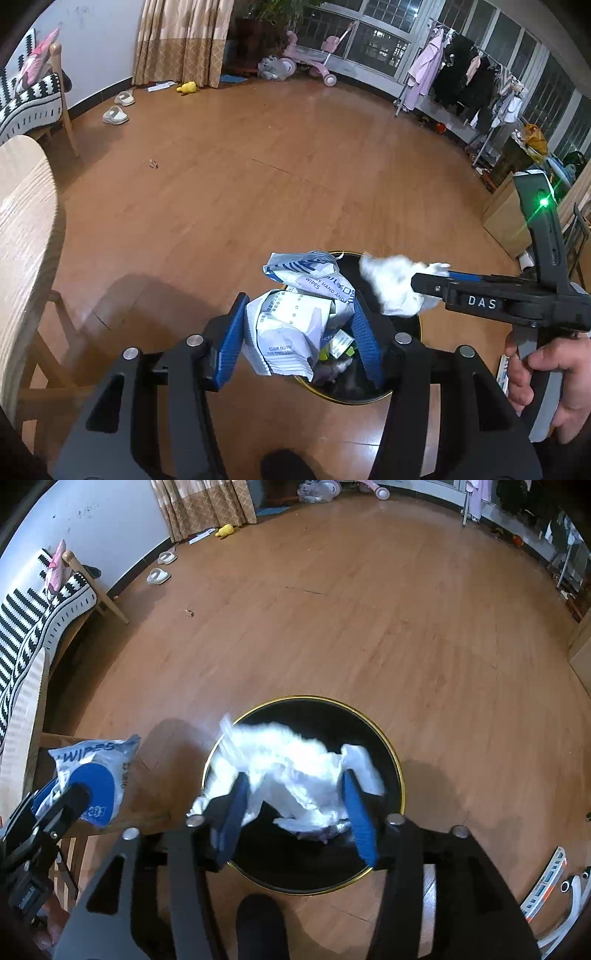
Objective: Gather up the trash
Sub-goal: 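Carry wipes pack and tissue to the bin and open both tools over it, then move both open tools back over the table toward the red pack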
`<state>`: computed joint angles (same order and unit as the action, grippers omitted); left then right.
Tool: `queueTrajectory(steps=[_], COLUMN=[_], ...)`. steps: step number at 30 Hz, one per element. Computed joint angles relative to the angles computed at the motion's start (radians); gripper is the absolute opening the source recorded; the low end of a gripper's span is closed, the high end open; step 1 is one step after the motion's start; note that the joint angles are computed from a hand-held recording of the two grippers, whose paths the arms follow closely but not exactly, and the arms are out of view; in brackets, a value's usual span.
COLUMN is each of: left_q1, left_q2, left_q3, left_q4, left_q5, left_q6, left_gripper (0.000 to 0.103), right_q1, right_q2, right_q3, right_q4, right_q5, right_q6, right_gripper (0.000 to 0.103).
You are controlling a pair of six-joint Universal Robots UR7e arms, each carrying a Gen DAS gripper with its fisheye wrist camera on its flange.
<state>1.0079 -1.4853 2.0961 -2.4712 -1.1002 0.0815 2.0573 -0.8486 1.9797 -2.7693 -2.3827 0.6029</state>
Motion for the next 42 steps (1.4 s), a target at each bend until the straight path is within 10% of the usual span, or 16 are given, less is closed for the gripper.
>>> queueTrajectory(steps=[18,22,28,42], left_q1=[-0.022,-0.027,-0.026,0.071], left_q2=[0.049,0.053,0.029,-0.268], left_q3=[0.013,0.018,0.012,-0.154], left_q4=[0.000,-0.024,-0.016,0.119], left_q5=[-0.083,-0.105,-0.104,0.123], left_q6=[0.002,0.013,0.025,0.065], left_gripper=[0.054,0.075,0.077,0.092], right_q1=[0.013,0.023,0.036,0.186], right_q2=[-0.069,-0.082,-0.068,0.262], right_q3=[0.047,0.063,0.037,-0.377], right_q4=[-0.091,-0.113,-0.110,-0.014], right_q5=[-0.016,-0.031,-0.034,0.078], right_q6=[-0.008,-0.001,-0.004,-0.196], right_gripper=[0.065,0.066,0.066,0.067])
